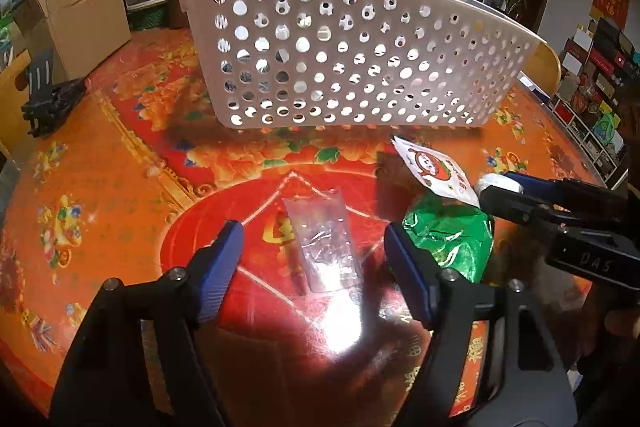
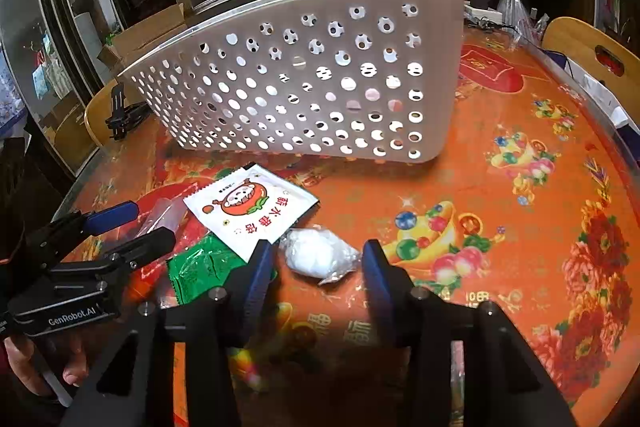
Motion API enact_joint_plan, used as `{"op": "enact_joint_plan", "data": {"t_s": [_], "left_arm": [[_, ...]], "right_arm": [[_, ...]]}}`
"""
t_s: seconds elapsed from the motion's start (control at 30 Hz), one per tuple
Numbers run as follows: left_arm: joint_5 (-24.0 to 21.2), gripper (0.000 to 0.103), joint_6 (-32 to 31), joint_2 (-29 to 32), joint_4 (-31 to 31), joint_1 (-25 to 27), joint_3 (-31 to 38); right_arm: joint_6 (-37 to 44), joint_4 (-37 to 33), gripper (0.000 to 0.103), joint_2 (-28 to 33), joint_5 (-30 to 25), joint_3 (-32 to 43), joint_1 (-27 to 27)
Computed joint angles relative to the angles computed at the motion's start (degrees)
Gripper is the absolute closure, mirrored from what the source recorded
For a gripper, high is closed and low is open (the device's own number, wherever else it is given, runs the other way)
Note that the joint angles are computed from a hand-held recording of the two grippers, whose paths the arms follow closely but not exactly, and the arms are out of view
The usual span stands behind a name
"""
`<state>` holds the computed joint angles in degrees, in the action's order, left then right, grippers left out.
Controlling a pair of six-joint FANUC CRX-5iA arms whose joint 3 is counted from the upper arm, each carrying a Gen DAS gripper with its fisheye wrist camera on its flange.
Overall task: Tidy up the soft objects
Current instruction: 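Grasp the clear plastic bag with the left tool while the right tool grasps the white ball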
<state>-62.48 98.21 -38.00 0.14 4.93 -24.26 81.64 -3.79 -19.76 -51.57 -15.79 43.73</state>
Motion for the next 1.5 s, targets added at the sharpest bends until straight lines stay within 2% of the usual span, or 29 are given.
{"op": "enact_joint_plan", "data": {"t_s": [0.1,0.17,0.37,1.1,1.27,1.37,1.5], "left_arm": [[-0.39,0.045,0.29,0.63,-0.58,-0.71,0.38],[-0.28,0.056,-0.09,0.75,-0.04,-0.42,0.07],[0.76,0.072,-1.76,-0.47,1.79,0.76,-1.33],[4.95,0.073,-5.26,-8.18,5.43,3.80,-5.11],[5.96,0.073,-4.22,-9.59,3.84,3.02,-5.23],[5.89,0.073,-8.43,-11.21,9.03,6.92,-7.05],[4.67,0.073,-12.05,-13.43,12.76,11.03,-7.40]], "right_arm": [[0.66,-1.19,0.062,0.04,-0.06,0.29,-0.63],[1.69,-2.95,0.063,0.03,-0.17,0.67,-1.66],[4.14,-6.55,0.064,-0.81,0.45,0.82,-3.64],[5.53,-7.19,0.064,-7.90,8.59,-4.24,-3.36],[4.65,-6.19,0.064,-8.79,9.76,-5.05,-3.02],[5.68,-7.75,0.064,-8.85,9.01,-4.52,-3.88],[5.41,-7.73,0.064,-10.11,8.27,-4.65,-4.66]]}}
